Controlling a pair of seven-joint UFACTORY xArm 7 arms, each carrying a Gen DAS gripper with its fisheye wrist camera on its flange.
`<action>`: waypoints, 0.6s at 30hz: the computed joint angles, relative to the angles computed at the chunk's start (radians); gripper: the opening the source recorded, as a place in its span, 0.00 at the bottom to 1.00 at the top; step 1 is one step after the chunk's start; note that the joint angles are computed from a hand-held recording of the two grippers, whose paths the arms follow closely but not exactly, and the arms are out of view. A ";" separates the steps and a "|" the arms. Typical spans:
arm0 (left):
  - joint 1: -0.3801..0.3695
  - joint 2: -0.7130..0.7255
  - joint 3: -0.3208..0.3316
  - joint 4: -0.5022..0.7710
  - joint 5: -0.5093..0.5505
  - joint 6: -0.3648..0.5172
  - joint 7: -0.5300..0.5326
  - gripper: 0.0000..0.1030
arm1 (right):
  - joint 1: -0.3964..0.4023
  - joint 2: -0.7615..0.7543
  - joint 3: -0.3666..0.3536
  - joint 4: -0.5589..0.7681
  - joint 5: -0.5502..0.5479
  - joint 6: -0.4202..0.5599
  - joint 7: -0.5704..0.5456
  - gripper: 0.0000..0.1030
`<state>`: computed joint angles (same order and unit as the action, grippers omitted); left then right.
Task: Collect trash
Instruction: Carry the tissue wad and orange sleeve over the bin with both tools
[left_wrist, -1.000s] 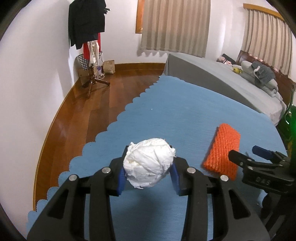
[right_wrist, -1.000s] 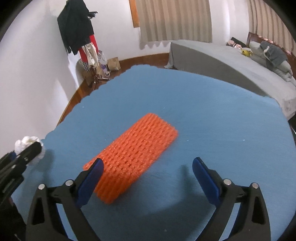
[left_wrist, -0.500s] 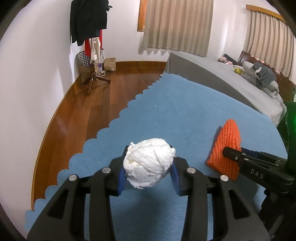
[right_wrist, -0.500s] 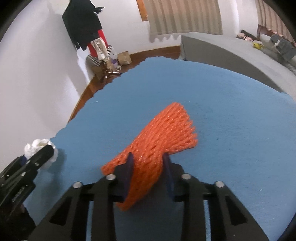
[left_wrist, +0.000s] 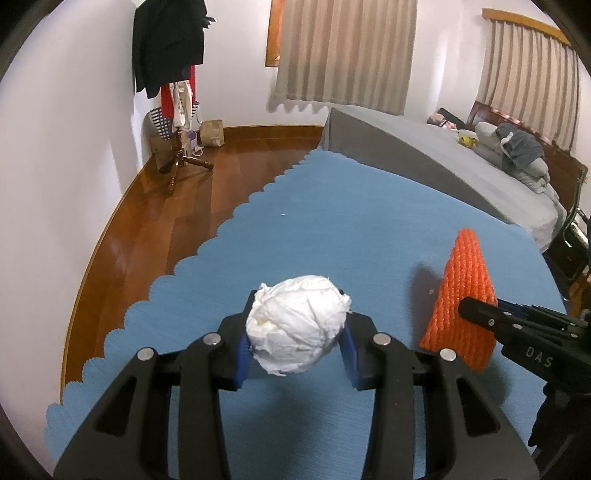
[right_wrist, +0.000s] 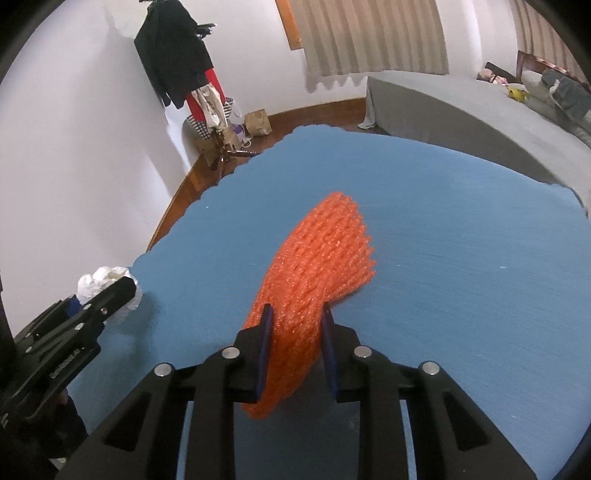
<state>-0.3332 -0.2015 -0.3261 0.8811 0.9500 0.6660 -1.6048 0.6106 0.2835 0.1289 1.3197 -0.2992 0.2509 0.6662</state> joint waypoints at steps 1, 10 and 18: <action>-0.002 0.001 -0.003 0.005 0.001 0.001 0.000 0.37 | -0.004 -0.015 0.000 -0.016 0.003 -0.007 0.001 0.24; -0.055 0.042 -0.029 0.102 -0.009 0.061 0.024 0.37 | -0.052 -0.176 0.018 -0.176 -0.021 -0.060 0.034 0.24; -0.131 0.088 -0.042 0.202 0.013 0.110 0.024 0.37 | -0.147 -0.357 0.076 -0.319 -0.018 -0.074 0.028 0.24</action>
<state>-0.4647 -0.1133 -0.3681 1.0828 0.9632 0.7762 -1.5806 0.4639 -0.0738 0.2048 1.0007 -0.3169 0.1771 0.6944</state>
